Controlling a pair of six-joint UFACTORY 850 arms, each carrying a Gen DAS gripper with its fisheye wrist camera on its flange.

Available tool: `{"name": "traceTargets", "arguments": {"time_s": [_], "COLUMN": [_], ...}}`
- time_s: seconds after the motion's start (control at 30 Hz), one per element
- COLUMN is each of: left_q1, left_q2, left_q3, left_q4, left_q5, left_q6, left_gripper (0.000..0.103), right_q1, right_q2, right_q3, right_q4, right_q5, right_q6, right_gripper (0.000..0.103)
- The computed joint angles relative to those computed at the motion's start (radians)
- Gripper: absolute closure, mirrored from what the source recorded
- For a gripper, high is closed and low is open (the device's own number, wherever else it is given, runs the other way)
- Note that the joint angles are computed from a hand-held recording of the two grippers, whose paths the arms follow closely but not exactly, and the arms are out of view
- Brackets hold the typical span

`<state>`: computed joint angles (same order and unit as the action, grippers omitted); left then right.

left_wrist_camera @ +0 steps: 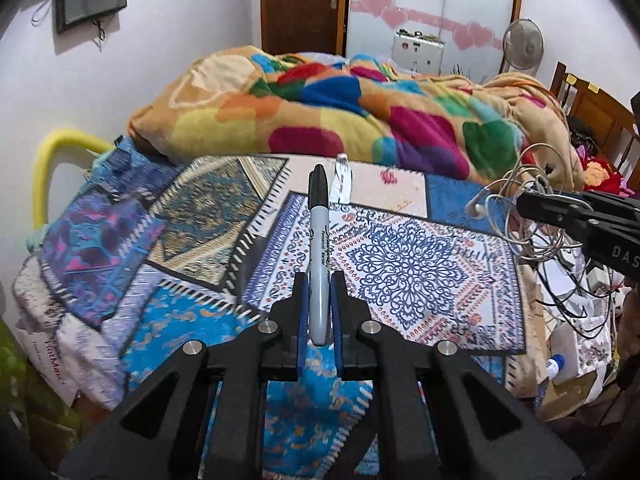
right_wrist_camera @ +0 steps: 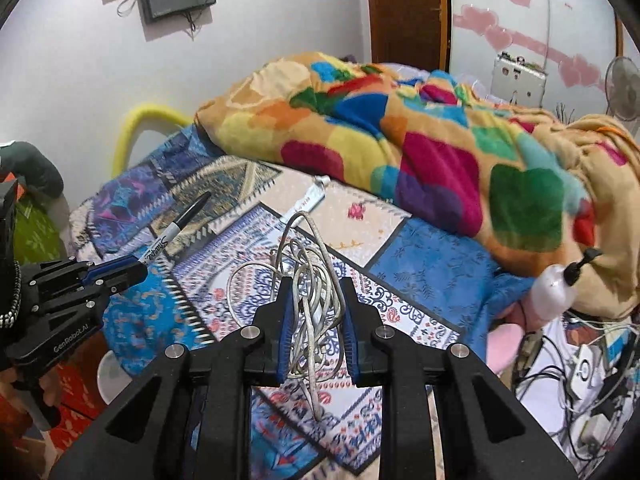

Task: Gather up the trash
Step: 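Carry the marker and white cable in both tools over the white bin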

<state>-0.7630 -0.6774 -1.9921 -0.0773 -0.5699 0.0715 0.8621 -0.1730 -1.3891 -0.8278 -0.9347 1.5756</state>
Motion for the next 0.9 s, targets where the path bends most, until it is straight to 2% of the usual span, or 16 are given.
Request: {"name": "traceTargets", "arguments": {"time_s": [0.27, 0.47, 0.7, 0.9], "left_q1": [0.011, 0.041, 0.095, 0.159], "left_q2": [0.198, 0.327, 0.466, 0.569], "left_q3": [0.192, 0.321, 0.469, 0.581], "left_q4": [0.033, 0.057, 0.106, 0.164], "left_q5": [0.058, 0.077, 0.11, 0.14], "left_q6": [-0.022, -0.056, -0.135, -0.192], "left_gripper": [0.094, 0.094, 0.093, 0.094], "right_q1": [0.096, 0.158, 0.198, 0.204], "right_q2": [-0.045, -0.101, -0.203, -0.31], "right_q3": [-0.138, -0.245, -0.389, -0.526], "right_q4": [-0.06, -0.101, -0.117, -0.069], "right_q5": [-0.124, -0.155, -0.119, -0.066], "right_q6": [-0.011, -0.008, -0.035, -0.108], "right_gripper": [0.083, 0.083, 0.083, 0.083]}}
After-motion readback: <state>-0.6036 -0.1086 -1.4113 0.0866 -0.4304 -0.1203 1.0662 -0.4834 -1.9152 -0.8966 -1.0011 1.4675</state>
